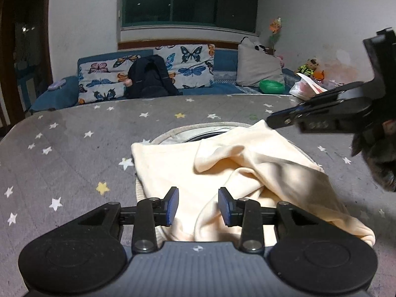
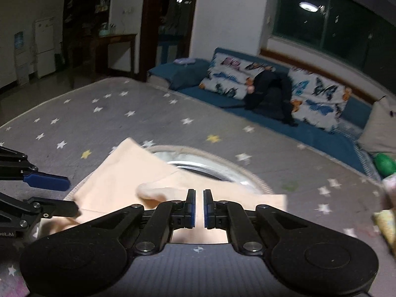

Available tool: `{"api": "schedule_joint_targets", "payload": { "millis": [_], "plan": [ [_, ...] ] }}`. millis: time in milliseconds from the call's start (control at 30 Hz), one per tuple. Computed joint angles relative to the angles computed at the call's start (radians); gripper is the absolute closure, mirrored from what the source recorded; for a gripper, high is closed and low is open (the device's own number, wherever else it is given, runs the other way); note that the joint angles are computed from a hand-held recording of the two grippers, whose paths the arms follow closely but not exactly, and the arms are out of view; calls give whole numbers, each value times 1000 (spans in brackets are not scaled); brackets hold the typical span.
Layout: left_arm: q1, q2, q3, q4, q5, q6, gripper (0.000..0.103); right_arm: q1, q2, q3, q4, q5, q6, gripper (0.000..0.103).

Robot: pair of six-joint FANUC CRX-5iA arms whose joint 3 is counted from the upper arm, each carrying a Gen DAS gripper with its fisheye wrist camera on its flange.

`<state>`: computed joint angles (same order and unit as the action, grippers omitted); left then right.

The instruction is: Fold clothes

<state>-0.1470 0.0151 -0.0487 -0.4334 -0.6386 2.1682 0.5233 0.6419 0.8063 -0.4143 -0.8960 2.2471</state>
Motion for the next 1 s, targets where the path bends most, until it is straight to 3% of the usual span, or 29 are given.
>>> {"api": "schedule_joint_targets", "payload": {
  "millis": [200,267,333,433,667,733,767,833,1000],
  "plan": [
    [-13,17,13,9,10,-8,67,-33,-41,-33,-34,-29,16,93],
    [-19,19,9,15,11,-14,65,-35,-32,-20,-57,-59,-2,85],
    [-26,19,7,13,3,-12,63,-34,-12,4,-79,-88,-26,66],
    [-28,15,0,13,-4,-5,63,-23,30,56,-94,-123,-66,55],
    [-26,13,-7,20,0,-9,61,29,150,197,-9,-200,-208,57],
    [-25,13,-7,22,0,-10,61,38,152,184,12,-192,-197,81],
    [-25,13,-6,22,0,-11,61,42,146,167,24,-180,-192,89],
    [-24,11,-6,20,0,-9,61,39,123,127,27,-148,-187,94],
    [-34,12,6,4,-3,-7,61,9,32,10,0,-33,-152,95]
  ]
}}
